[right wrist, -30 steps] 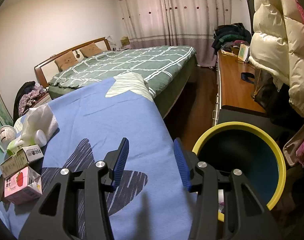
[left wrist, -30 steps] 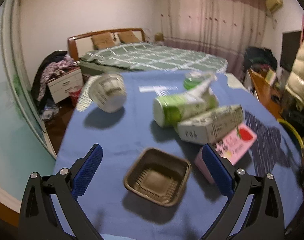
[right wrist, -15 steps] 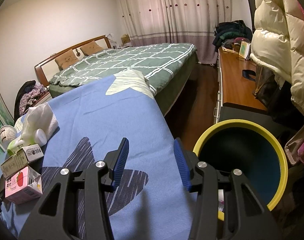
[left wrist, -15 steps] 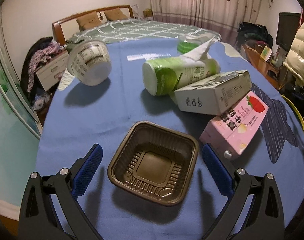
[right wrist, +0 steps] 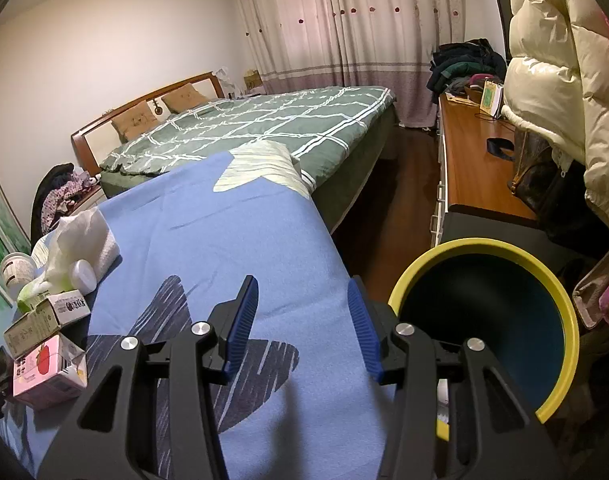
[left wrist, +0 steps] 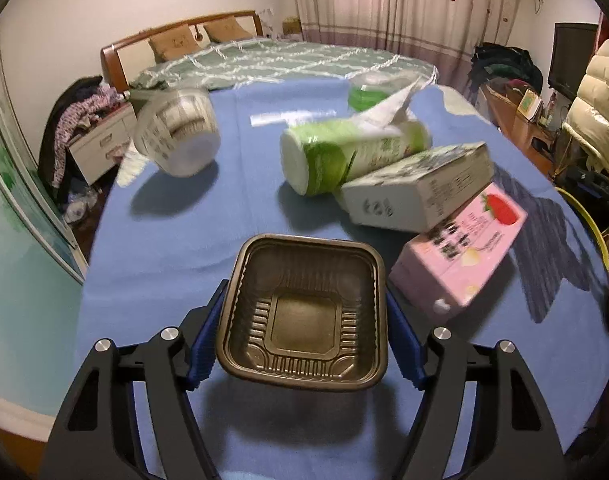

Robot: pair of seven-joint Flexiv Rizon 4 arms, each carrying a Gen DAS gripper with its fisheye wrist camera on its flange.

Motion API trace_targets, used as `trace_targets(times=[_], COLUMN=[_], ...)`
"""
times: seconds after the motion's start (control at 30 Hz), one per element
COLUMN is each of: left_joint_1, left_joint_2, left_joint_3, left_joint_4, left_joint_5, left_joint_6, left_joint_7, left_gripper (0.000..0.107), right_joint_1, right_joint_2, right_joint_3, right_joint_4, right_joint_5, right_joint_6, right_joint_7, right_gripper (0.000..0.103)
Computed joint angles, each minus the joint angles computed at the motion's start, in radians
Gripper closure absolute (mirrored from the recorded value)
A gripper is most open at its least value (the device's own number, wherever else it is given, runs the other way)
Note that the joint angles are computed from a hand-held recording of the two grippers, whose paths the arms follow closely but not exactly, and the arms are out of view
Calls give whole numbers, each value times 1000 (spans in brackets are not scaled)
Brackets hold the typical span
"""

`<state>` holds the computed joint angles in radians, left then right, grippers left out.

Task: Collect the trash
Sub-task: 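Grasp the brown plastic tray with the left gripper, then carry the brown tray over the yellow bin and open the left gripper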

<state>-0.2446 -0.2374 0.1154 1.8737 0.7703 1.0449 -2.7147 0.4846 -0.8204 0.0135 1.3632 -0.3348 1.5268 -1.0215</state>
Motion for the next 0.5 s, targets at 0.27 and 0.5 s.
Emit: trace_targets(times=[0.27,0.5], left_joint_1=[-42,-52], left_joint_2=[57,-45], left_joint_3=[-49,-91], left_joint_4=[-68,-210], left_joint_5=[73,12], left_joint_6=[-75,-14], left_joint_7=[-45,57], left_gripper=[36,36], right_joint_1=[-16,-44], right_joint_2=[27,82], right_joint_3=[1,-18], right_joint_4=[48,125], right_joint_5=[11,25], right_joint_6=[42,82], right_joint_7=[-8,-19], right_gripper=[58,58])
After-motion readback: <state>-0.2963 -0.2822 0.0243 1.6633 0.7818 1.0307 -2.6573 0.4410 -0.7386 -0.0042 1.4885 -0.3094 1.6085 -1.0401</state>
